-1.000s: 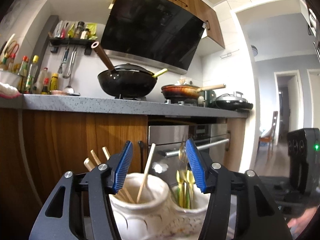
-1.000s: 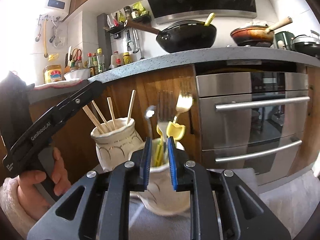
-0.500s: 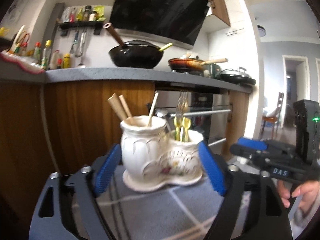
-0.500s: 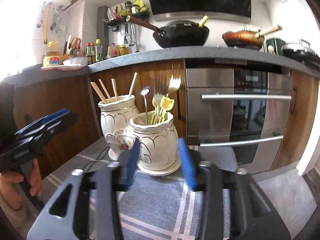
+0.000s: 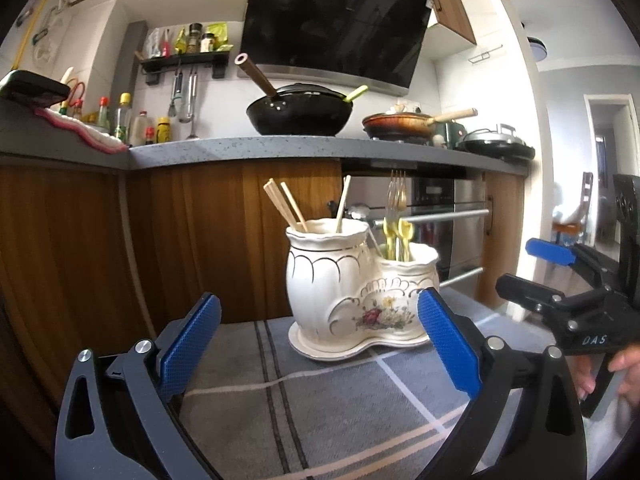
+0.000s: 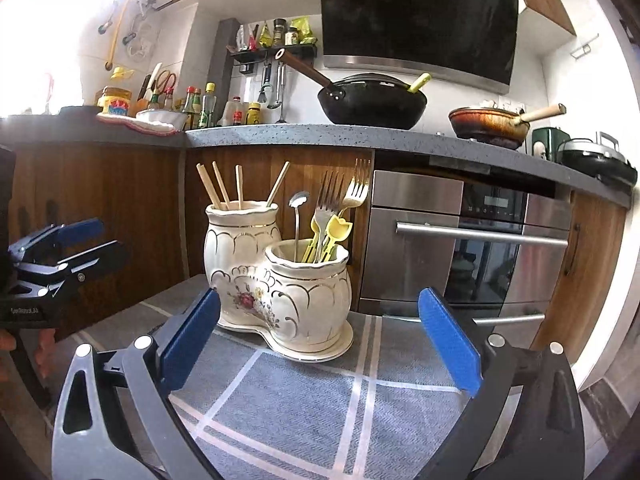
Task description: Organize utensils
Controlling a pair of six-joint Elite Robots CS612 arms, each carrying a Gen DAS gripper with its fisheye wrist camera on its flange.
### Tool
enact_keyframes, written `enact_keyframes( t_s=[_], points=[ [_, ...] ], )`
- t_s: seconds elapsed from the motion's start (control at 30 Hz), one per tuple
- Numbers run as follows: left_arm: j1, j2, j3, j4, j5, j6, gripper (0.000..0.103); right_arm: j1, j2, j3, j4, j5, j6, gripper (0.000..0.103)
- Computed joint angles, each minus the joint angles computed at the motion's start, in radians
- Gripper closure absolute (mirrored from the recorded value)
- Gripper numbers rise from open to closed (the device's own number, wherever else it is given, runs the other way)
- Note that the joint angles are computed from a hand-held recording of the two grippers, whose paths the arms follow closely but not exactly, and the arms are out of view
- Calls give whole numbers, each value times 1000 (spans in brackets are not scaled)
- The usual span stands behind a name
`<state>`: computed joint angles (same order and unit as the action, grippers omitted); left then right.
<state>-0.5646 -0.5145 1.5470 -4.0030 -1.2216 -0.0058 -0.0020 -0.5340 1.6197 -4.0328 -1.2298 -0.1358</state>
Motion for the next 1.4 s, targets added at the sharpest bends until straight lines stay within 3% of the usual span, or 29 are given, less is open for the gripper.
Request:
enact_keyframes(
  t_s=[0.37,1.4],
  points=[
    [8,7,-6,-1,-71,23,5,-12,-2,-1,24,56,19,5],
    [8,4,-2,-1,-52,4,5,-10,-5,5,14,44,20,5]
  ],
)
